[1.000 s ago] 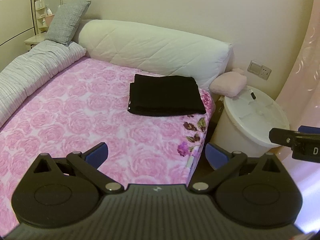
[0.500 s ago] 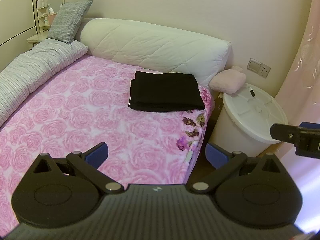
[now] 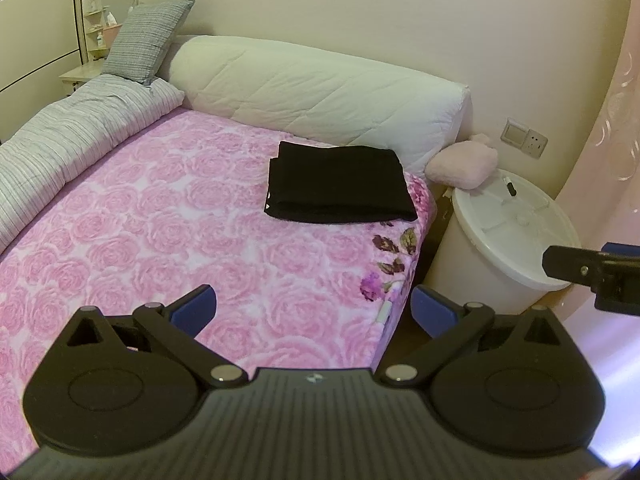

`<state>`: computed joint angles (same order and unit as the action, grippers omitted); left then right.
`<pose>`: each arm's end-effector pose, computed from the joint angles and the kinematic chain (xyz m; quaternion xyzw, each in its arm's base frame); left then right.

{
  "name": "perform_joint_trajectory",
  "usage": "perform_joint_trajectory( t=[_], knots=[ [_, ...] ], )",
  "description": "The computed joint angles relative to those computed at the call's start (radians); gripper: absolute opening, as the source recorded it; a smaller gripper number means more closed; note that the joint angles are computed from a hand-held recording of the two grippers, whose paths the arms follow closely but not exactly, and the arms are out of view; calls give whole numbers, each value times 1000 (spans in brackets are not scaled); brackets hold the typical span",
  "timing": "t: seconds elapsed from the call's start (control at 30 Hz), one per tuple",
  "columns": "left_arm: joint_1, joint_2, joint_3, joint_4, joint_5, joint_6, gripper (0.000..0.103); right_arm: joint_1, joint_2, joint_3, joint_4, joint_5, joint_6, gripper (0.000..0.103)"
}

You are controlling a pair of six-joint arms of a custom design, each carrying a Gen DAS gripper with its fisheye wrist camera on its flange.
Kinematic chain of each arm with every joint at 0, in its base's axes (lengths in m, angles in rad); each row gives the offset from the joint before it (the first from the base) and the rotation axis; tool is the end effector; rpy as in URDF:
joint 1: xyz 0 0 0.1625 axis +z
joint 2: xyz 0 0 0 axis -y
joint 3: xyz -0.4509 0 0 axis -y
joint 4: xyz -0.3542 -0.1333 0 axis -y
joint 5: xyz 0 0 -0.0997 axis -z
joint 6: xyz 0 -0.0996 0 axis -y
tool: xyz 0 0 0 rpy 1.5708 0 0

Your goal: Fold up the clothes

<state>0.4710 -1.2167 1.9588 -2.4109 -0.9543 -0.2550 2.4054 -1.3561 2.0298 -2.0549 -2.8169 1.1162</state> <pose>-0.3808 -0.4081 0.2749 0.3766 0.8742 -0.2263 0.2069 0.3706 -0.2833 0.3321 -0.0588 -0.8082 0.4378 0.3894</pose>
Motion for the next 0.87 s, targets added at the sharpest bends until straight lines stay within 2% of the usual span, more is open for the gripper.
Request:
perform_joint_trajectory(
  t=[0.4, 0.87],
  knots=[
    [9, 0, -3, 2, -3, -5, 102, -2, 10, -7, 9, 8, 13, 88],
    [18, -4, 6, -17, 11, 3, 102, -8, 29, -5, -45, 14, -26, 88]
  ],
)
